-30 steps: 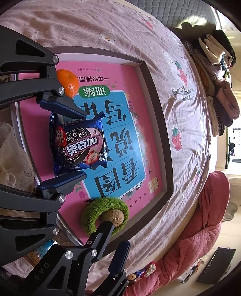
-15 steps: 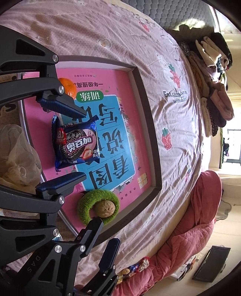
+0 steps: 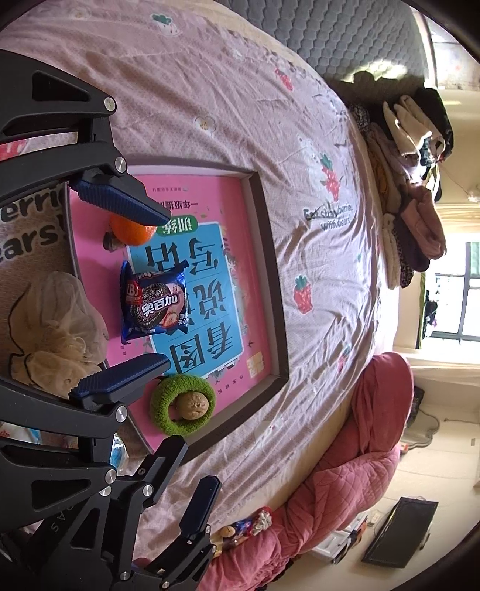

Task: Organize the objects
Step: 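Withdraw both open grippers up and away from the tray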

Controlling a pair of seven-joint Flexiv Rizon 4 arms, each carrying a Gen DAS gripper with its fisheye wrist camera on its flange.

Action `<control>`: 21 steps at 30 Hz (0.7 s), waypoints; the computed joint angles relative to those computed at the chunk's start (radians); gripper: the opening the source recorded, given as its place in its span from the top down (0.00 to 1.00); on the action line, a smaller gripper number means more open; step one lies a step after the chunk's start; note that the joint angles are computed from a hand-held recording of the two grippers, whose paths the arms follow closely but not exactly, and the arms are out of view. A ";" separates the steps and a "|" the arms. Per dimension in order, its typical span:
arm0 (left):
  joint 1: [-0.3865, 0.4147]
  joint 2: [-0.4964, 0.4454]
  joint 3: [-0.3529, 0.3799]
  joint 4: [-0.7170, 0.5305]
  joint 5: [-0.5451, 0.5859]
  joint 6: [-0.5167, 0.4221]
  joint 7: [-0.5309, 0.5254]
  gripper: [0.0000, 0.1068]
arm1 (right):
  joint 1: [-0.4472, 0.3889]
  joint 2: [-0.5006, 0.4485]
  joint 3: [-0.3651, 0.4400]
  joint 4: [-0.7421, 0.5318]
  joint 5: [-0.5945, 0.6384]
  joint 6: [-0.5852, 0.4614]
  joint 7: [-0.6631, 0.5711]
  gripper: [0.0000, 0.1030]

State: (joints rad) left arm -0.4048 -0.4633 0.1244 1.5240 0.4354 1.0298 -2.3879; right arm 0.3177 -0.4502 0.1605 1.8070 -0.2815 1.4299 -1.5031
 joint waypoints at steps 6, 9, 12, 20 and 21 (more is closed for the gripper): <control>-0.024 0.051 0.013 0.026 0.052 -0.010 -0.058 0.31 | -0.013 0.037 0.016 0.026 0.016 0.023 -0.013 0.47; -0.033 0.074 0.010 0.029 0.087 -0.027 -0.088 0.31 | -0.022 0.052 0.028 0.034 0.027 0.031 -0.023 0.47; -0.042 0.097 0.006 0.032 0.131 -0.046 -0.121 0.31 | -0.028 0.071 0.032 0.048 0.036 0.041 -0.027 0.47; -0.053 0.161 -0.027 0.046 0.244 -0.091 -0.214 0.31 | -0.056 0.112 0.061 0.073 0.073 0.056 -0.059 0.45; -0.051 0.168 -0.034 0.049 0.252 -0.097 -0.222 0.31 | -0.057 0.118 0.062 0.078 0.076 0.058 -0.062 0.45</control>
State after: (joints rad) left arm -0.4556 -0.2954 0.0905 1.5734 0.6872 0.9332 -2.6099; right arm 0.2603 -0.3321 0.2230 1.8848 -0.2052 1.4878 -1.5650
